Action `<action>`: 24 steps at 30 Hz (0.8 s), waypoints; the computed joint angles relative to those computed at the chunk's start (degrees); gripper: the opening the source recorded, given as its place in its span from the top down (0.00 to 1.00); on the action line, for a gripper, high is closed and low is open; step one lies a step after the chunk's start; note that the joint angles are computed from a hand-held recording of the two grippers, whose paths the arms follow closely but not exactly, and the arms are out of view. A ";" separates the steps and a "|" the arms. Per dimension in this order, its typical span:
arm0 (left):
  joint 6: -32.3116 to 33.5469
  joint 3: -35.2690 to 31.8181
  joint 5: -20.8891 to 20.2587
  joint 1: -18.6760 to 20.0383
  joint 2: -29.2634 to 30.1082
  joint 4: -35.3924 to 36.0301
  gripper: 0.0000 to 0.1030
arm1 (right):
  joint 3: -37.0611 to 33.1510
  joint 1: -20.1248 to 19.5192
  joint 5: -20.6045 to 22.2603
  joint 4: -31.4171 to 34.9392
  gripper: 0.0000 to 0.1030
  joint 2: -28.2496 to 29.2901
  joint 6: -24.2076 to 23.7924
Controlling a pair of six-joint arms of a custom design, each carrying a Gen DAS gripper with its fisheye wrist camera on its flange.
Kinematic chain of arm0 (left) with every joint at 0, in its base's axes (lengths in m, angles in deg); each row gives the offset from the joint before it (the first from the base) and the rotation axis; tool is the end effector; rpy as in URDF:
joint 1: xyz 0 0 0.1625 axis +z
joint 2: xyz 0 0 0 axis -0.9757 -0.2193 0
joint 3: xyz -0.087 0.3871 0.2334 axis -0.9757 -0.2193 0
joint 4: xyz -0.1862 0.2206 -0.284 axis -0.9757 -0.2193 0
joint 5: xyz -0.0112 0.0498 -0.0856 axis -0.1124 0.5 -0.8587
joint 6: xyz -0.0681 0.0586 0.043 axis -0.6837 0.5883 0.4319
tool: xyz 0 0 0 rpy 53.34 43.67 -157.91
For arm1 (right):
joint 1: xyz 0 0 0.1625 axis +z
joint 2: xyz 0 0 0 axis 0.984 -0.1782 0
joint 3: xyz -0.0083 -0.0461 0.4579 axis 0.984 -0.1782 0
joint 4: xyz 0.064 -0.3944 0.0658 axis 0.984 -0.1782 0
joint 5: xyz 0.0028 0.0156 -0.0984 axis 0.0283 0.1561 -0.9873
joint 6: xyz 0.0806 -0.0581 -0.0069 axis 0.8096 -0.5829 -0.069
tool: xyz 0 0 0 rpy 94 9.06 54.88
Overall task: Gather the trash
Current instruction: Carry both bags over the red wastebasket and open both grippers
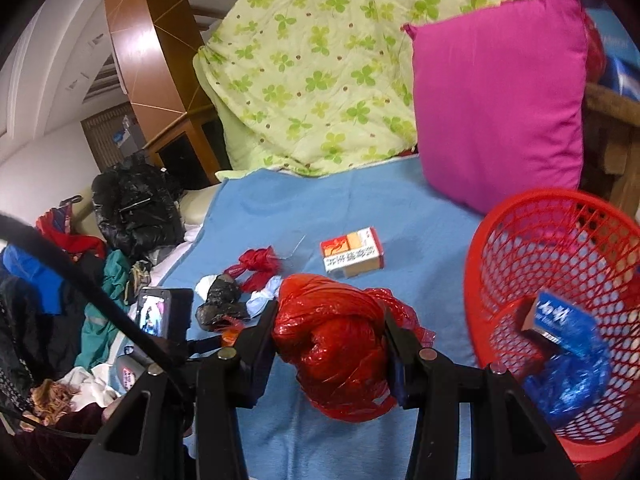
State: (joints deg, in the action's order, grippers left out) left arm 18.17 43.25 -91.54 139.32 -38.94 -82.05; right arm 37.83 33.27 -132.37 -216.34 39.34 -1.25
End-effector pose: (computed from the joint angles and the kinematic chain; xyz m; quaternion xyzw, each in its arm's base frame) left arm -0.0482 -0.5500 0.2698 0.0314 0.8744 -0.2989 0.3808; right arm 0.3358 -0.5224 0.1253 0.2837 -0.8868 0.3437 0.1224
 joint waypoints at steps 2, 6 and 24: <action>1.42 0.52 0.85 -1.17 -0.38 -1.41 0.34 | 0.28 0.59 -1.25 -0.84 0.52 -0.28 -0.40; 6.40 1.54 1.71 -5.16 -1.62 -5.58 0.34 | 1.06 1.86 -3.40 -3.39 0.52 -1.17 -2.03; 21.88 -7.54 -7.87 -18.81 4.60 -6.72 0.34 | 8.27 -4.45 -3.04 -10.58 0.51 -13.49 2.73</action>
State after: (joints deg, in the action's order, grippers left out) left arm 40.05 35.70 -99.41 120.51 -34.34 -88.77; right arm 46.10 28.82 -135.41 -226.92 25.85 1.48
